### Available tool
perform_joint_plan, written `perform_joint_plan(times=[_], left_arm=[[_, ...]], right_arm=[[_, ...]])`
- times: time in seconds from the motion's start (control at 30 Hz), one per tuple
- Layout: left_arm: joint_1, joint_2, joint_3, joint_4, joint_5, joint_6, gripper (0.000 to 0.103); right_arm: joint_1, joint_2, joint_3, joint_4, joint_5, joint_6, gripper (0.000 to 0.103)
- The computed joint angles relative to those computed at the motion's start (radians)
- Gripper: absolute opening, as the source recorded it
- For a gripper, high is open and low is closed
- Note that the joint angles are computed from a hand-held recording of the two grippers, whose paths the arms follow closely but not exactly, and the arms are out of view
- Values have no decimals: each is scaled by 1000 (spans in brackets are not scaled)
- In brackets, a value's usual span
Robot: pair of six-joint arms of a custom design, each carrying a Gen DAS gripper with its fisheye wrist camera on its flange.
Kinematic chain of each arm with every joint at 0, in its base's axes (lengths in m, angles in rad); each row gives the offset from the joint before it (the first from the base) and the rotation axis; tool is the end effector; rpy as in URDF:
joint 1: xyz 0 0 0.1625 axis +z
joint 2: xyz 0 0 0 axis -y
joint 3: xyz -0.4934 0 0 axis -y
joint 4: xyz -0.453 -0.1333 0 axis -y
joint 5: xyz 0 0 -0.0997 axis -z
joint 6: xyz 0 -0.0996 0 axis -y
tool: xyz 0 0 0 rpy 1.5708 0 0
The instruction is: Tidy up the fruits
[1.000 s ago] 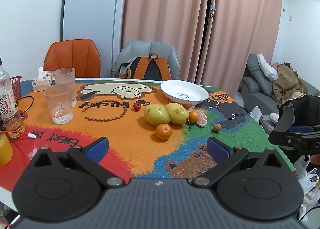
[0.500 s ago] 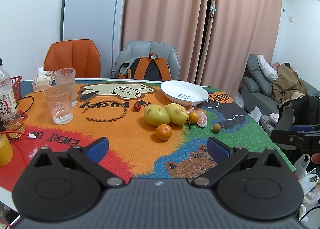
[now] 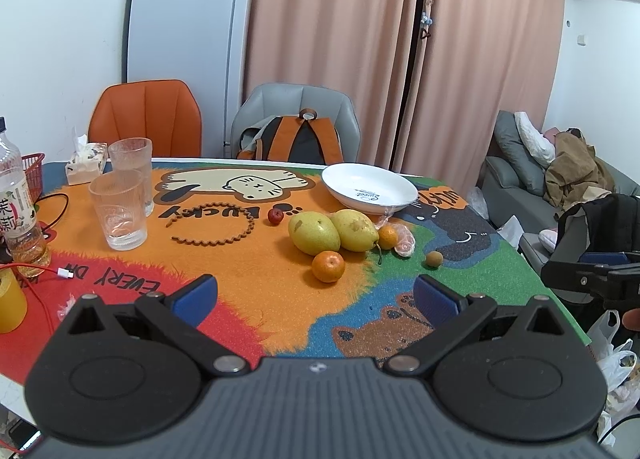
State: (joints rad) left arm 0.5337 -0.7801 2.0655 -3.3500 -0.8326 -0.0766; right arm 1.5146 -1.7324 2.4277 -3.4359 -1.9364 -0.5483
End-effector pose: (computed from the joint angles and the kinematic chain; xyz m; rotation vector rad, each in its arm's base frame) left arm -0.4155 -0.4782 0.0572 0.9615 2.3861 -1.0713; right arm 0.0755 -0.3979 0.4148 0.2709 -2.1689 1.2521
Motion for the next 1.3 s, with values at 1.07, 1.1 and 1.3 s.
perform_joint_plan(times=[1.07,1.1,1.3], left_arm=[[86,107,-153,44,-85,35,103],[90,111,-160,51,-93,37,103],[118,150,-215,76,-121,47,101]], right_arm=[[-191,15,-82,115,254,25,103],[-195,20,-85,114,260,21,103],[-217,58,-120,123,275,14,102]])
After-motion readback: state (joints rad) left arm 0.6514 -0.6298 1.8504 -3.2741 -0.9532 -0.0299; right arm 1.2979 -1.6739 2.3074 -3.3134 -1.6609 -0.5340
